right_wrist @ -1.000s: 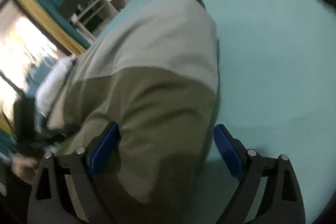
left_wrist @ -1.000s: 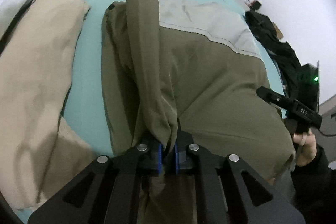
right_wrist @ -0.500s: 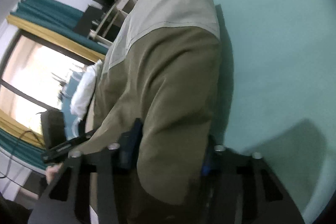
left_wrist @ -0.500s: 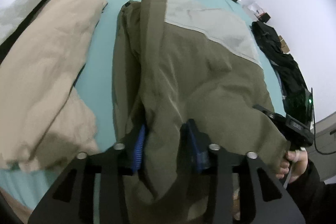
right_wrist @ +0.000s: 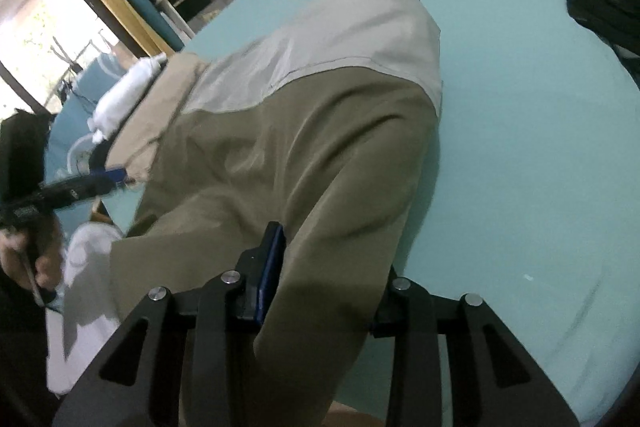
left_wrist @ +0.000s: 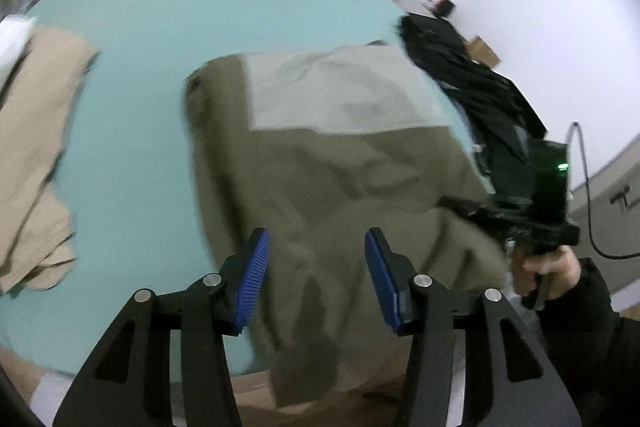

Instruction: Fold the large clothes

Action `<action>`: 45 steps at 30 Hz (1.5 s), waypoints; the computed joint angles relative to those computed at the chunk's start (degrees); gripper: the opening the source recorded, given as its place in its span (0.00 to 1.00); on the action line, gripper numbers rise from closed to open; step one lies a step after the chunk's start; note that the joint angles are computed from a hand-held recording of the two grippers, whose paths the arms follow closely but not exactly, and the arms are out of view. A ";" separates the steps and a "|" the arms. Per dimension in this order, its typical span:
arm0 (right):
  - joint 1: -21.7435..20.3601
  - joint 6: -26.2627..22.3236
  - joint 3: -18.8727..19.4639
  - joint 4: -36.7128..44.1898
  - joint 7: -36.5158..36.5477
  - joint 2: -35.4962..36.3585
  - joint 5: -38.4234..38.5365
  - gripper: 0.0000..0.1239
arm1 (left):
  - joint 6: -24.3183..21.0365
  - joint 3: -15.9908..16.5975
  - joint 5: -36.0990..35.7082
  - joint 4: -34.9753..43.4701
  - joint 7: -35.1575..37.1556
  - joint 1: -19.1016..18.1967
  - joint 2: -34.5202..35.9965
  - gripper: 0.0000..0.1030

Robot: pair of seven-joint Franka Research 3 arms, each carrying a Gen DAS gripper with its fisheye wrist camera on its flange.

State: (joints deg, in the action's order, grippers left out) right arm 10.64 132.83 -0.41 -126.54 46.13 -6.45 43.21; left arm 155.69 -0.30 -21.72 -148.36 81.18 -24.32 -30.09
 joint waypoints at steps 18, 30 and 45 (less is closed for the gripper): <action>1.96 13.44 2.90 -13.61 0.19 -9.81 -10.63 0.75 | 1.71 -12.56 9.65 4.01 -7.34 2.48 12.62 0.54; 3.75 12.76 -1.27 -10.68 1.75 -9.01 -7.76 0.82 | 6.30 -7.67 10.01 -1.01 -12.63 1.98 2.49 0.54; 1.48 13.88 0.38 4.80 0.90 5.52 2.09 0.82 | 14.42 1.25 12.98 -2.94 -19.95 4.66 7.97 0.68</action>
State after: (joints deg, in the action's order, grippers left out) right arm 12.12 146.71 -0.03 -121.74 47.03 -0.92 45.30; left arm 170.10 0.95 -8.74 -151.29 61.23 -19.66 -22.11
